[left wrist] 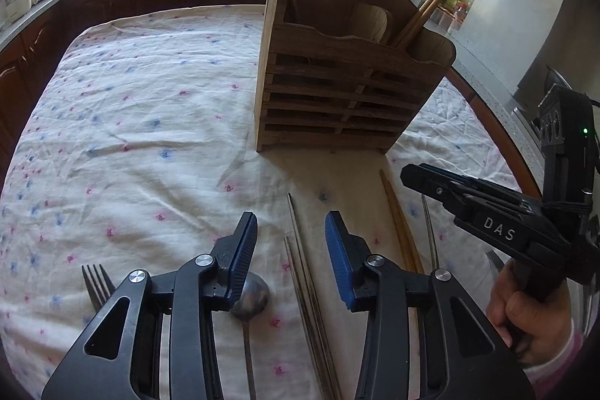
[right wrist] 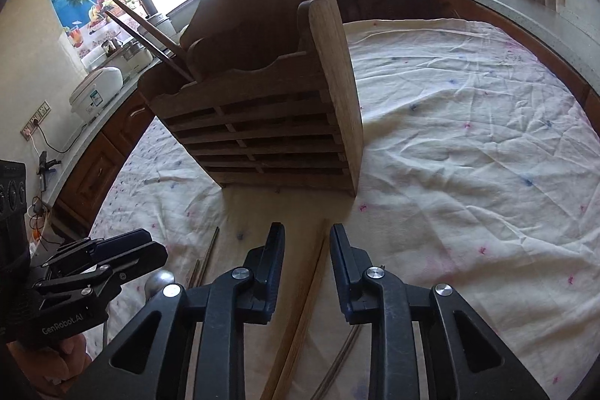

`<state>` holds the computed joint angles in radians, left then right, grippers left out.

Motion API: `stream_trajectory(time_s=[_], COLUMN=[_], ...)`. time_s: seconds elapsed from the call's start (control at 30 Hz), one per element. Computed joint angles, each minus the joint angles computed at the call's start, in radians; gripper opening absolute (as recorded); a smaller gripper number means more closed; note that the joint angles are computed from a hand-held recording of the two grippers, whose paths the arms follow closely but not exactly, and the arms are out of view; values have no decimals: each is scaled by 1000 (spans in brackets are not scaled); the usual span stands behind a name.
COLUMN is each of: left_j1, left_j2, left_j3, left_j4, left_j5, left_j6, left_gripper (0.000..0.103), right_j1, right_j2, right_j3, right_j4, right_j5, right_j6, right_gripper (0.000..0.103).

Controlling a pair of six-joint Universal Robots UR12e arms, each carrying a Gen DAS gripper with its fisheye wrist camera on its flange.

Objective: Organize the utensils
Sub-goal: 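Grasp steel chopsticks with the left tool while the right tool grasps a wooden chopstick, then lift the steel chopsticks in the left tool toward the holder while the right tool carries its own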

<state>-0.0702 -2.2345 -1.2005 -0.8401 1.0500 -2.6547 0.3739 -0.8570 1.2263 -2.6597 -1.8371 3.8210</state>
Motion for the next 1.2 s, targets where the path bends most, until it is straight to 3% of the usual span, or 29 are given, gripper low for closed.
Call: stream_trajectory(time_s=[0.27,0.37,0.5,0.67,0.87,1.2], left_j1=[-29,-39,-49,-48,-29,41], left_j2=[-52,-69,-61,-57,-26,74], left_j3=[71,92,67,67,33,-66], left_j4=[-61,-85,-20,-35,-16,82], left_j5=[62,88,123,105,26,-160], left_j6=[36,62,99,109,84,35], left_gripper=[34,24,7,5,4,3], right_j1=[-18,-17,-17,-14,-4,26], right_j2=[45,48,40,22,-25,-116], right_j3=[-72,-80,-63,-28,41,151], right_j4=[113,132,114,52,-44,-213], right_j5=[27,13,15,25,13,-57], right_j6=[-19,-37,-35,-15,0,2], right_gripper=[17,8,6,5,5,4])
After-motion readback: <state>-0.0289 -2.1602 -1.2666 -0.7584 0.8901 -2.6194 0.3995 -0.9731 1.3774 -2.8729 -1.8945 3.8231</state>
